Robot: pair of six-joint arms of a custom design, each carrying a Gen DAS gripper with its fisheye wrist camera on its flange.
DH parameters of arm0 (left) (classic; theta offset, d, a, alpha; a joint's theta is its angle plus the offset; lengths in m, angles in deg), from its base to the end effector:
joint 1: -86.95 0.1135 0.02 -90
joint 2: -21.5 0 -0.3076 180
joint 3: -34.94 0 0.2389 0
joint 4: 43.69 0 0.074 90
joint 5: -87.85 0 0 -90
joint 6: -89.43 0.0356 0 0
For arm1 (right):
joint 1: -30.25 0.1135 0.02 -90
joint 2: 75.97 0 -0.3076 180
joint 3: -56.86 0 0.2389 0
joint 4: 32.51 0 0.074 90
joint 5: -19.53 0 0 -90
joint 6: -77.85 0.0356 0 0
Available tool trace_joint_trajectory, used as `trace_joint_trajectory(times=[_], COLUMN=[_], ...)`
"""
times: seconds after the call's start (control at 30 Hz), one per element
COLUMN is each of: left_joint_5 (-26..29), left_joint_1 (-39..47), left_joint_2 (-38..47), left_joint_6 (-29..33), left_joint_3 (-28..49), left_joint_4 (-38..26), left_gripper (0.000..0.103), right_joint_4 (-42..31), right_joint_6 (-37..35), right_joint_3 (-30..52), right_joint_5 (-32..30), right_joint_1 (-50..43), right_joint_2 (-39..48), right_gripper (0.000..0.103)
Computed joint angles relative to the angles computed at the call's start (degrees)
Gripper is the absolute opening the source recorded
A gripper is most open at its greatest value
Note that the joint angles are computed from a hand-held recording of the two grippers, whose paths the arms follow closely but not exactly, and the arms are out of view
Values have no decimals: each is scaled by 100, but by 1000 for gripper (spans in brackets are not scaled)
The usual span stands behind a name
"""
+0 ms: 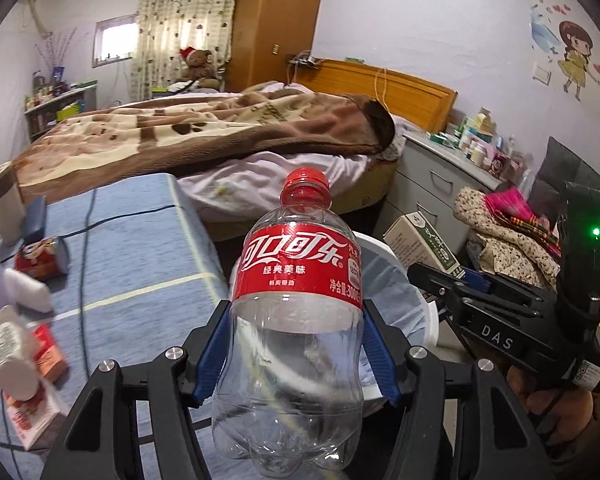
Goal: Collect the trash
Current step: 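Carry the bottle and green box over the wastebasket and open both tools, then move the right tool back to the bed and grasp the white yogurt cup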
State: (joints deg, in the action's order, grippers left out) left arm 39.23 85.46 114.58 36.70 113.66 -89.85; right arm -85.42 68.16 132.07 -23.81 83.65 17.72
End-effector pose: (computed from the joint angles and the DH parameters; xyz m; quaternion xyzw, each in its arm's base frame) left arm 0.3168 -0.0318 0.2737 0.3850 0.8236 -0.2520 0.3315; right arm 0.1983 0.2236 0.2515 0.2731 0.8664 -0.0171 0.4177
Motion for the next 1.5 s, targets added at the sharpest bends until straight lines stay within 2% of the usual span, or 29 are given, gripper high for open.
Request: trace_joint_trajectory(times=[0.4, 0.7, 0.8, 0.83, 0.93, 1.2, 1.5], left_joint_5=[-560, -488, -445, -440, -417, -327, -74], left_joint_1=[-934, -1021, -975, -951, -858, -546, -11], left_joint_2=[269, 487, 518, 522, 506, 391, 242], left_joint_6=[-811, -976, -1051, -1057, -1043, -884, -644], left_joint_3=[-136, -22, 14, 25, 35, -4, 12], left_joint_4=[738, 825, 835, 831, 820, 745, 585], left_gripper=[63, 63, 67, 68, 68, 68, 68], right_joint_4=[179, 407, 491, 441, 446, 263, 82], right_joint_6=[-125, -340, -381, -363, -348, -8, -23], right_joint_3=[-486, -724, -789, -769, -782, -694, -283], right_joint_5=[-360, -625, -730, -729, -694, -482, -314], right_joint_1=[-324, -568, -603, -594, -588, -426, -308], right_joint_2=[-198, -236, -262, -242, -253, -319, -88], right_gripper=[36, 36, 37, 39, 66, 66, 66])
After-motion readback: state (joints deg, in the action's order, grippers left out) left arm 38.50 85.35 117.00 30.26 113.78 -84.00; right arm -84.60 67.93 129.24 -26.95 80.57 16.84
